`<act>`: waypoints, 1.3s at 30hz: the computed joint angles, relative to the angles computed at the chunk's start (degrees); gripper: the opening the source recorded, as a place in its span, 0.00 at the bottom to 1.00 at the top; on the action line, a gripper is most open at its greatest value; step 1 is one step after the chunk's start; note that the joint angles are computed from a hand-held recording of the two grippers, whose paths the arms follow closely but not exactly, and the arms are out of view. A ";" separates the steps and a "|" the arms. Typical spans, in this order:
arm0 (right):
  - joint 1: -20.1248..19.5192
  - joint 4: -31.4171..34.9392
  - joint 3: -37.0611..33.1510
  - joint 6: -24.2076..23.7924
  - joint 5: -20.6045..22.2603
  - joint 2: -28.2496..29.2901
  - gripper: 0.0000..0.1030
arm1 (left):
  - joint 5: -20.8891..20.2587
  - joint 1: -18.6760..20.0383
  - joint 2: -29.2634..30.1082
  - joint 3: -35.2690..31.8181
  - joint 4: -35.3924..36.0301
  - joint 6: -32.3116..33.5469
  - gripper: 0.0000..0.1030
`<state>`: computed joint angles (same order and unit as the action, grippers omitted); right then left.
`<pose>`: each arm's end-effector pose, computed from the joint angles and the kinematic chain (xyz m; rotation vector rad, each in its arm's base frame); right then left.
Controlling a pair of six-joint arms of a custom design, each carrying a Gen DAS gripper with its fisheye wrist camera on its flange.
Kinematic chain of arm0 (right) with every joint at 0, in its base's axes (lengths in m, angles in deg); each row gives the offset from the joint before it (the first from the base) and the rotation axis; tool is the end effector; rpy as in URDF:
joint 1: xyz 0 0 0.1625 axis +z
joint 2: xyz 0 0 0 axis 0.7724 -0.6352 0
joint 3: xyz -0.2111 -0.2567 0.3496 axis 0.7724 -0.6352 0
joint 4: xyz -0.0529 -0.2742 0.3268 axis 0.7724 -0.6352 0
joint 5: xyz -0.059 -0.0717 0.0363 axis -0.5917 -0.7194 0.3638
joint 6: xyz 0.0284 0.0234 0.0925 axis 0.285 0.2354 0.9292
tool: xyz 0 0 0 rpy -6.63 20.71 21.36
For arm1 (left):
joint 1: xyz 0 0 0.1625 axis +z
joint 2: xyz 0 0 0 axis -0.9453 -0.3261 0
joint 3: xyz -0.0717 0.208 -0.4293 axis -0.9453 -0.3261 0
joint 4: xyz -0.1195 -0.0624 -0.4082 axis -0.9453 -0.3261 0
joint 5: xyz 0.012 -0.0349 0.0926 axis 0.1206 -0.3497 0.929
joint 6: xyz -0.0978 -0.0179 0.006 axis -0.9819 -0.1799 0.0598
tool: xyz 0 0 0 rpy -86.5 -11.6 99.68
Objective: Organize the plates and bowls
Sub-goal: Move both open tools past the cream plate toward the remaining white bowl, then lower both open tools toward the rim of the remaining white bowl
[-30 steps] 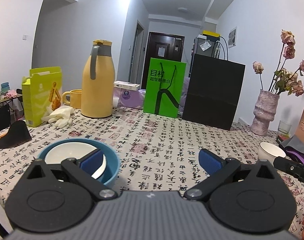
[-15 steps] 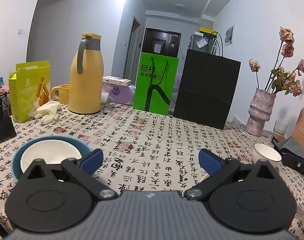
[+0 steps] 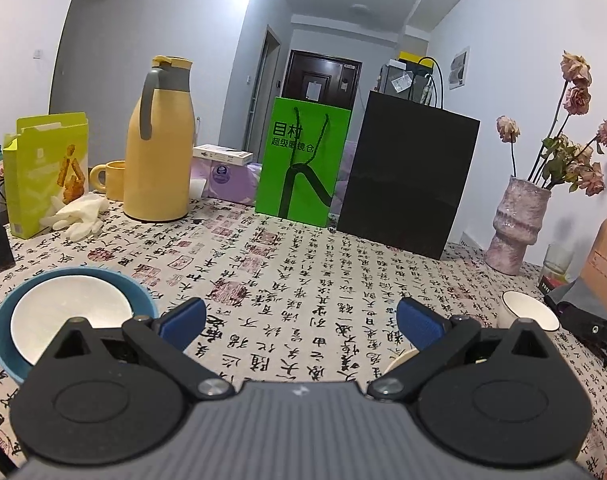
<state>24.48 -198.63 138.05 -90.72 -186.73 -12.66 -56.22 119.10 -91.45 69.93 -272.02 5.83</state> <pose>-0.0083 -0.4754 0.2943 0.0204 -1.7781 1.7225 -0.3300 -0.6298 0.0132 1.0684 2.4459 -1.2099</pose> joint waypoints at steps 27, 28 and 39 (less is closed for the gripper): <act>-3.45 5.24 -0.59 1.61 2.04 -6.04 1.00 | -1.31 -2.93 3.40 -5.07 4.37 -0.82 1.00; -3.53 5.40 -0.67 1.70 2.04 -6.22 1.00 | -1.47 -3.07 3.55 -5.39 4.68 -0.94 1.00; -5.11 8.47 -1.62 2.52 3.25 -9.11 1.00 | -3.21 -4.55 5.45 -9.53 9.96 -3.74 1.00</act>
<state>19.37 -190.16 136.43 -88.19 -183.48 -21.77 -59.43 114.55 -86.01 60.40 -262.05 2.09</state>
